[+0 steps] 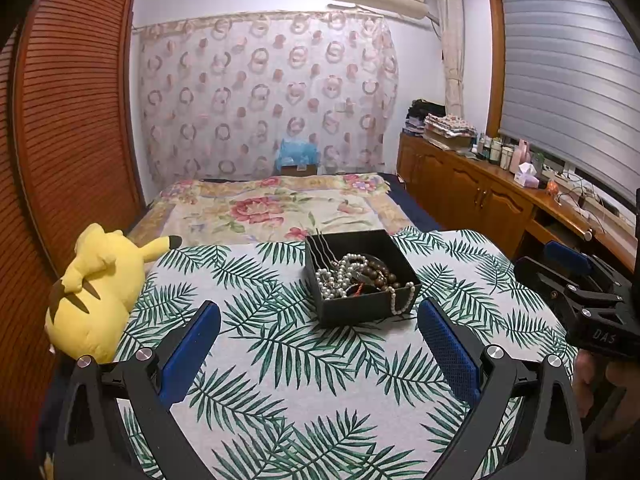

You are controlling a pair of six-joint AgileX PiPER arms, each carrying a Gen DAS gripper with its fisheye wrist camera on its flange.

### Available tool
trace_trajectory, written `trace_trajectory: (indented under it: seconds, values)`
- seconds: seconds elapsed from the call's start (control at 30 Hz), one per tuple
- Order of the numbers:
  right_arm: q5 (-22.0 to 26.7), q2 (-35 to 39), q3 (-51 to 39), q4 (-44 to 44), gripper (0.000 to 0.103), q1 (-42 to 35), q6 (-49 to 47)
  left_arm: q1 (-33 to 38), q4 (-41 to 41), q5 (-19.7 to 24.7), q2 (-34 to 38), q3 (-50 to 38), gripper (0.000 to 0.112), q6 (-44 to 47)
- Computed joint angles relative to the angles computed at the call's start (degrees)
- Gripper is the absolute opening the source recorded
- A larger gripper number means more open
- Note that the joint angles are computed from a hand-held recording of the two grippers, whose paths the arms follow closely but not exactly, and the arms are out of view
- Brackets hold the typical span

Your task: Organize jewelry

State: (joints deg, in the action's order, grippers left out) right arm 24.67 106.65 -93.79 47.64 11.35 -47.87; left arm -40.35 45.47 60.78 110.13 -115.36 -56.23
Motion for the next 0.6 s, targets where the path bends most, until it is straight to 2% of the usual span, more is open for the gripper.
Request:
trace_trajectory:
  seconds: [0.6]
  values:
    - [-0.1,0.0,0.2,0.4,0.101,-0.1,-0.4,0.1,0.0,-0.3,-0.2,0.4,0.095,-0.2]
